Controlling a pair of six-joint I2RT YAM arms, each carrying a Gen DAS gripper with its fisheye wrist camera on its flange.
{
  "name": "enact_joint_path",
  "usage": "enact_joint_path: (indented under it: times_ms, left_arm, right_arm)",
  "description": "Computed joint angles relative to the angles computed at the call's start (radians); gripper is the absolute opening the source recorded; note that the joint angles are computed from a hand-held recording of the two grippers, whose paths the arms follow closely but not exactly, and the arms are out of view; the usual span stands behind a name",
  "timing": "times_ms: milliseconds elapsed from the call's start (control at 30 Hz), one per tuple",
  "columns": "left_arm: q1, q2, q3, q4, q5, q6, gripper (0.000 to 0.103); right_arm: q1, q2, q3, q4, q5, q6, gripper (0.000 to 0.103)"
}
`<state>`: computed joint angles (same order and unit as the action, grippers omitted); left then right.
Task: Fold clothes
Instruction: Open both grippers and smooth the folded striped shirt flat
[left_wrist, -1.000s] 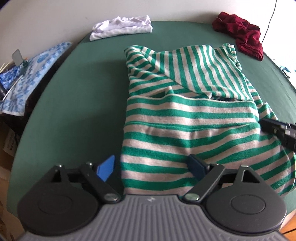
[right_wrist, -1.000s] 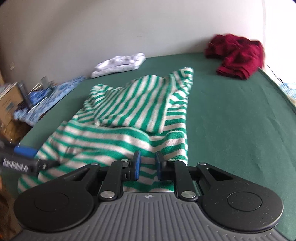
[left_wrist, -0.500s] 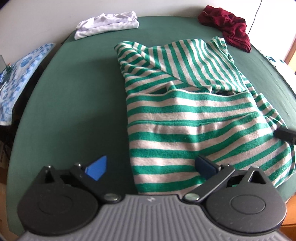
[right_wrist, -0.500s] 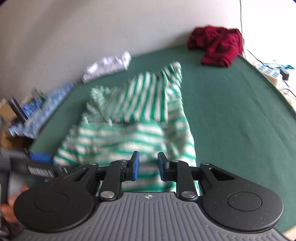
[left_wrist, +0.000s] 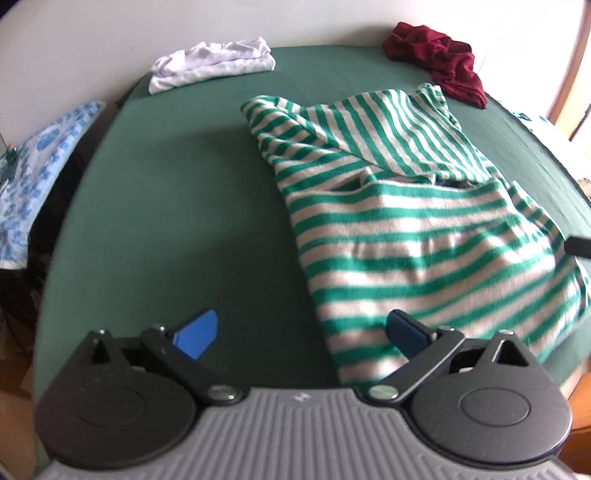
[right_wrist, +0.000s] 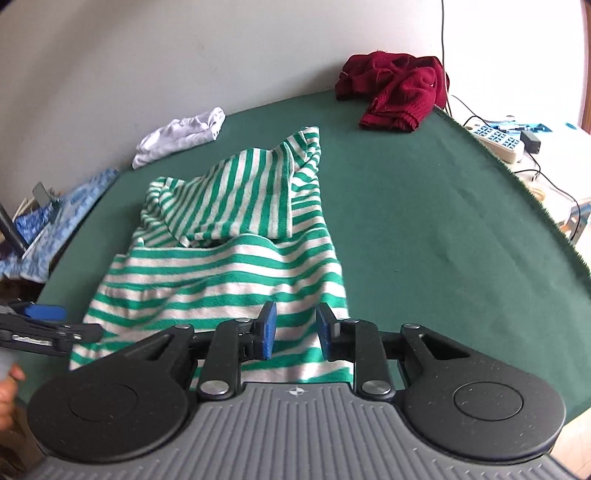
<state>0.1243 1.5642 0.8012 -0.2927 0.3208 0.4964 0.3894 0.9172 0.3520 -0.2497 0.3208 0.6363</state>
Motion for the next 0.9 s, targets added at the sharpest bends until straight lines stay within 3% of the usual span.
enact_joint_path:
  times_ms: [133,200,233,300,333,400,533,633,767,833,900]
  left_arm:
    - [0.061,-0.068,-0.039,-0.075,0.053,0.129,0.085]
    - [0.091,-0.106,-0.057,-0.134,0.086,0.204,0.085]
    - [0.110,-0.114,-0.057,-0.166,0.103,0.239,0.086]
    - [0.154,-0.104,-0.038,-0.250,0.147,0.314,0.092]
    - [0.177,-0.085,-0.017,-0.305,0.173,0.356,0.095]
    - [0.189,-0.064,-0.005,-0.363,0.188,0.413,0.094]
    - [0.155,-0.050,-0.011,-0.345,0.207,0.403,0.086]
    - [0.113,-0.059,-0.061,-0.271,0.187,0.388,0.082]
    - [0.104,-0.089,-0.126,-0.178,0.179,0.405,0.076]
    - [0.116,-0.109,-0.152,-0.151,0.191,0.436,0.062]
    - [0.132,-0.109,-0.150,-0.160,0.218,0.461,0.049]
  right_arm:
    - [-0.048,-0.074,0.015,-0.138,-0.082,-0.064,0.028]
    - [-0.074,-0.124,0.025,-0.228,-0.134,-0.099,0.031]
    - [-0.088,-0.156,0.026,-0.270,-0.155,-0.122,0.036]
    - [-0.115,-0.213,0.017,-0.323,-0.212,-0.190,0.061]
    - [-0.129,-0.238,0.013,-0.349,-0.240,-0.226,0.064]
    - [-0.104,-0.233,0.006,-0.358,-0.254,-0.318,0.064]
    - [-0.043,-0.177,-0.027,-0.281,-0.228,-0.430,0.064]
    - [-0.044,-0.168,-0.066,-0.228,-0.227,-0.444,0.065]
    - [0.000,-0.281,-0.157,-0.166,-0.160,-0.442,0.065]
    - [0.018,-0.309,-0.194,-0.118,-0.126,-0.427,0.064]
    - [0.026,-0.318,-0.217,-0.072,-0.100,-0.408,0.049]
